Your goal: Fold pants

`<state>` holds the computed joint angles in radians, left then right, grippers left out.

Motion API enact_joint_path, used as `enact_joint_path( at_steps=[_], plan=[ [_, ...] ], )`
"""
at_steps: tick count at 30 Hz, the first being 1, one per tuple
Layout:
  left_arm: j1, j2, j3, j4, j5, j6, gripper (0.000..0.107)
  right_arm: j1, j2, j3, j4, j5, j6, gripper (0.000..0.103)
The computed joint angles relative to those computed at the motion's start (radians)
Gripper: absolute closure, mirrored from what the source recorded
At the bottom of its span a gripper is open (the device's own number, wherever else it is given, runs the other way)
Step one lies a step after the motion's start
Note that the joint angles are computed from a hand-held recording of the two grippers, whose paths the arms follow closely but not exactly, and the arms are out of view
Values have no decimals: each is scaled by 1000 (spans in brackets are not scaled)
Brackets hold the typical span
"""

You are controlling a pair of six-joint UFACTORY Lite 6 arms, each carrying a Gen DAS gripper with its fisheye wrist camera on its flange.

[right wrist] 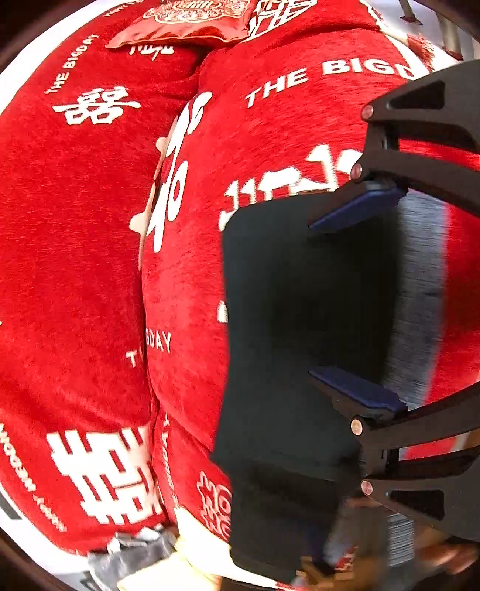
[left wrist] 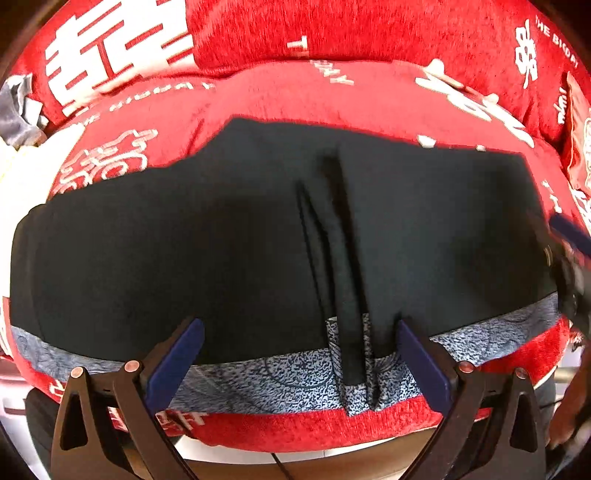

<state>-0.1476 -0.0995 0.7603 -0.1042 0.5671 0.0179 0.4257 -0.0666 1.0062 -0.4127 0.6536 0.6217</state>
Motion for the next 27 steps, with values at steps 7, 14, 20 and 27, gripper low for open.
enact_joint_path(
  at_steps=[7,14,20,27],
  plan=[
    [47,41,16,-104,-8,107,4,-56,346,276,-4,13,-18,4],
    [60,38,7,-144,-15,163,4,-29,270,220,-72,20,76,5],
    [81,28,-8,-179,-23,220,4,117,5,-115,-226,46,278,5],
    [140,-73,-28,-177,35,219,4,239,-164,-226,-192,160,354,5]
  ],
)
